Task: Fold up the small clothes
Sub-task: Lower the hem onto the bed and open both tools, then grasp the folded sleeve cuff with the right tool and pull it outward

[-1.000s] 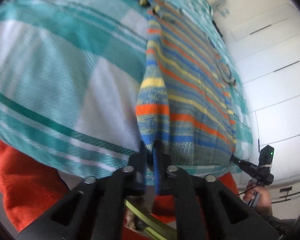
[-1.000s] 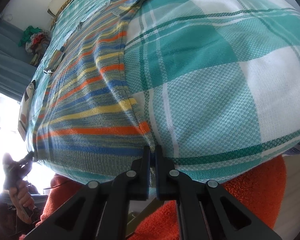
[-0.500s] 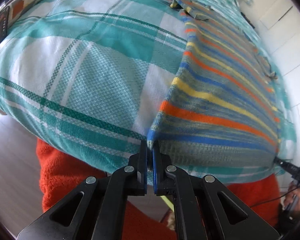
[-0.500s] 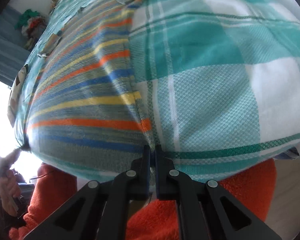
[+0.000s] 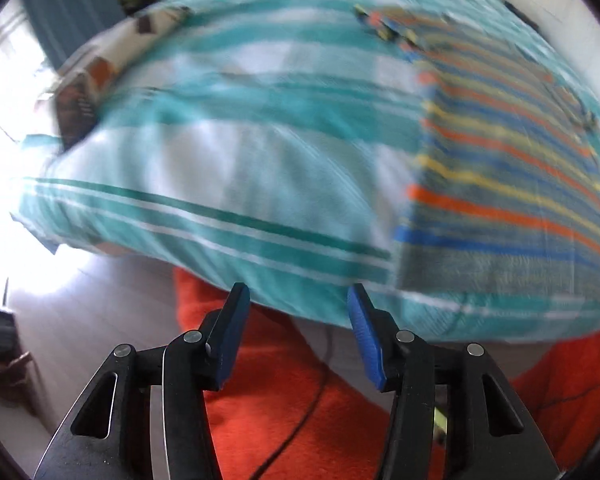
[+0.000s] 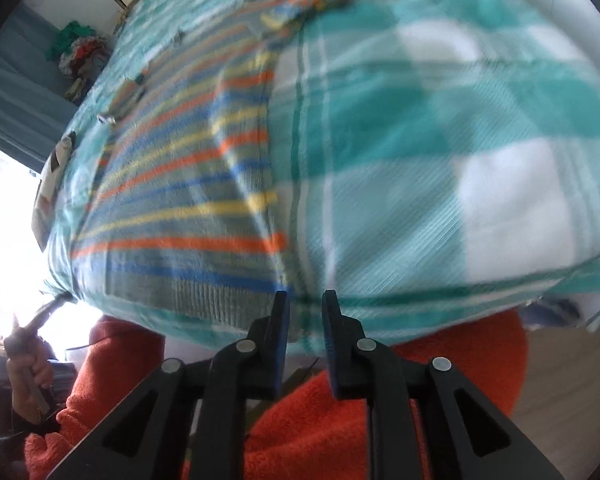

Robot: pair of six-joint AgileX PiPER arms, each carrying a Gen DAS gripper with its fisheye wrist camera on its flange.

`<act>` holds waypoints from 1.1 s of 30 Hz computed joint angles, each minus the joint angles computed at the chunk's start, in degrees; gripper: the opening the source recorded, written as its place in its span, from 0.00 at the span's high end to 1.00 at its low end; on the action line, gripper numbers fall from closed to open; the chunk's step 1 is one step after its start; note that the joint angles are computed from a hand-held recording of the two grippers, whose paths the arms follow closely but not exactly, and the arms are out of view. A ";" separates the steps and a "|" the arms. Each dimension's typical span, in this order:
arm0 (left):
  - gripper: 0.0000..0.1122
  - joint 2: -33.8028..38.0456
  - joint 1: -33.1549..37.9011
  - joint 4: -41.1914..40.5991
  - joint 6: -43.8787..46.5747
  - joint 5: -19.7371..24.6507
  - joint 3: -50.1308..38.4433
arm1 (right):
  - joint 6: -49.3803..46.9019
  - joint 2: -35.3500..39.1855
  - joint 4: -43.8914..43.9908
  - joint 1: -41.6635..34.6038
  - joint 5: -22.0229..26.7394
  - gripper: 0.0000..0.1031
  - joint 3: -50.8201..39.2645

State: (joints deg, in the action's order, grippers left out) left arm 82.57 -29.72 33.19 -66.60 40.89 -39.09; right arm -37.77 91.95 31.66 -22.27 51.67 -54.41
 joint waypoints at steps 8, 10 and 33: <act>0.44 8.43 -1.37 8.19 -2.37 -13.74 -10.29 | 2.45 25.99 9.50 9.08 0.56 0.83 -31.37; 0.44 15.85 -2.54 5.34 1.38 -15.30 -14.84 | 5.23 33.51 11.61 10.62 3.56 0.83 -38.43; 0.35 4.23 -9.06 12.20 -21.31 -6.57 -2.68 | 15.24 46.92 -34.96 29.60 3.15 0.49 -74.11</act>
